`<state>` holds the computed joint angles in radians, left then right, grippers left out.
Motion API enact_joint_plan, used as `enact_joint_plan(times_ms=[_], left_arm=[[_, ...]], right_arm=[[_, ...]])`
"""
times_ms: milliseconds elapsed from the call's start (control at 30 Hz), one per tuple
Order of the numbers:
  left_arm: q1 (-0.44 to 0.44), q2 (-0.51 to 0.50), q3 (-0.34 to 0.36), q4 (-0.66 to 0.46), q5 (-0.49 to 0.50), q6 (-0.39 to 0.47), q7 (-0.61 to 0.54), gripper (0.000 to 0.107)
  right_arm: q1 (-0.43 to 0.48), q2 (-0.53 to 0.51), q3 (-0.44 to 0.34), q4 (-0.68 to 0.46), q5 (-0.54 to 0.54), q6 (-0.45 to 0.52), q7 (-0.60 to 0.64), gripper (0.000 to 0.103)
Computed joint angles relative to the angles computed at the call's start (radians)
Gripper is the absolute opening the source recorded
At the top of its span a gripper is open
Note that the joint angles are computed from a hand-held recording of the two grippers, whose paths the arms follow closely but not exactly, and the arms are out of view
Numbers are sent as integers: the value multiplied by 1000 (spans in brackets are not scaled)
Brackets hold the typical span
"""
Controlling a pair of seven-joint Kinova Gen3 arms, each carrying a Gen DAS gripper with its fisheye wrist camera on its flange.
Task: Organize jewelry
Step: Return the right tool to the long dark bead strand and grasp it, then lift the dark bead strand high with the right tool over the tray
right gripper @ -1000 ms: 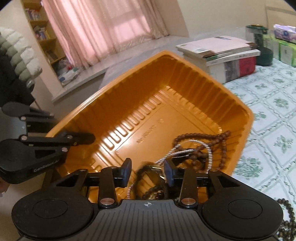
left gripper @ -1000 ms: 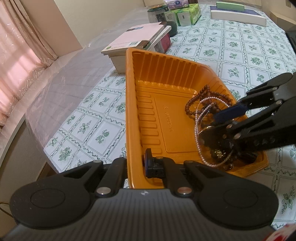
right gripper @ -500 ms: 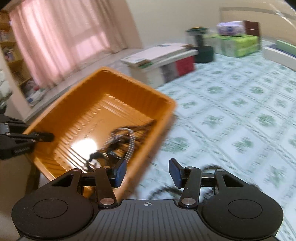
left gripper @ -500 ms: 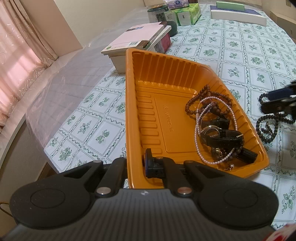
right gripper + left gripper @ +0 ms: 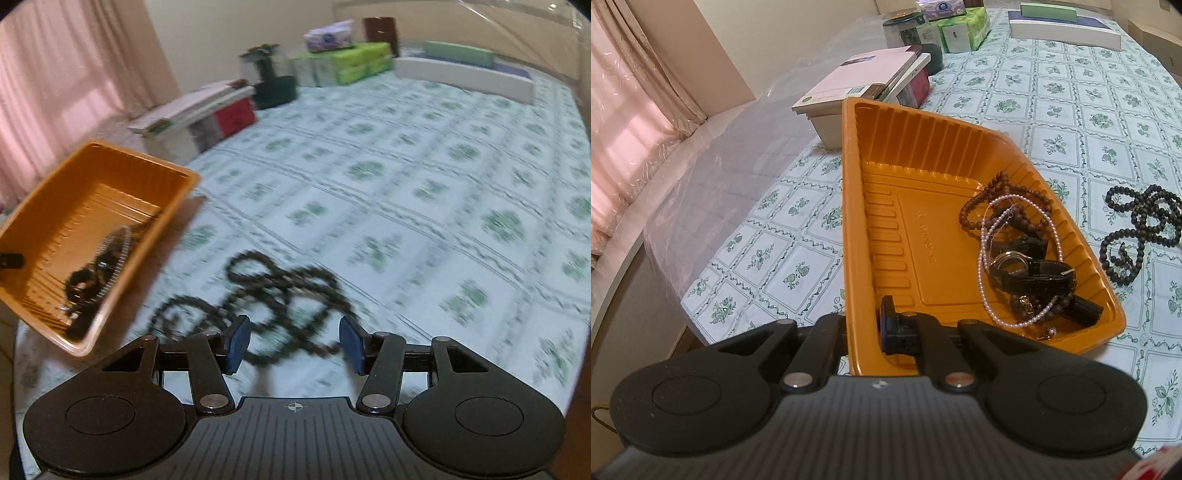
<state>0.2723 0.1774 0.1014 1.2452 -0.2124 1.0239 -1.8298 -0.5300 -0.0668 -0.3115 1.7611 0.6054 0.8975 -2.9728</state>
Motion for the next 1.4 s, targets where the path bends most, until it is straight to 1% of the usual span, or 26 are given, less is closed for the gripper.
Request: enact_joint_plan(times_ms=[67, 267, 367, 467, 533, 600, 700, 800, 867, 900, 933, 967, 1000, 1033, 1167, 1400], left_arm=[[1, 0, 0, 0, -2, 0, 2, 3], [3, 0, 0, -2, -6, 2, 2, 3], [2, 1, 0, -3, -5, 4, -1, 3], [3, 1, 0, -2, -6, 2, 0, 3], [3, 1, 0, -1, -6, 2, 0, 3], [3, 0, 0, -1, -6, 2, 0, 3], [2, 0, 0, -1, -5, 2, 0, 3], [3, 0, 0, 0, -6, 1, 0, 3], [3, 1, 0, -1, -7, 3, 0, 3], [2, 0, 0, 0, -6, 3, -1, 3], [1, -1, 0, 1, -3, 2, -3, 3], [-1, -2, 0, 1, 0, 2, -5, 3], [-1, -2, 0, 3, 0, 0, -5, 3], [-1, -2, 0, 4, 0, 0, -5, 3], [-4, -3, 0, 4, 5, -1, -10, 3], [-5, -3, 0, 3, 5, 0, -14, 3]], right_arm=[[-2, -9, -7, 13, 9, 16, -20, 54], [1, -24, -19, 43, 21, 5, -45, 54], [13, -33, -24, 61, 44, -9, -89, 54], [23, -22, -23, 60, 68, 6, -111, 52], [24, -10, -10, 53, 60, 12, -78, 41], [22, 8, 2, 39, 44, 25, -16, 36], [-2, 43, 3, 15, 78, 70, 58, 34], [-29, 68, 17, 2, 104, 88, 92, 32], [-48, 83, 24, -7, 124, 102, 115, 27], [-58, 92, 27, -12, 132, 108, 134, 21], [-67, 98, 31, -18, 135, 111, 156, 12], [-76, 103, 33, -24, 136, 114, 187, 8], [-81, 115, 28, -33, 143, 124, 206, 7], [-104, 128, 33, -44, 158, 150, 218, 7], [-126, 125, 53, -66, 141, 180, 222, 7], [-161, 70, 19, -114, 263, 289, 252, 7]])
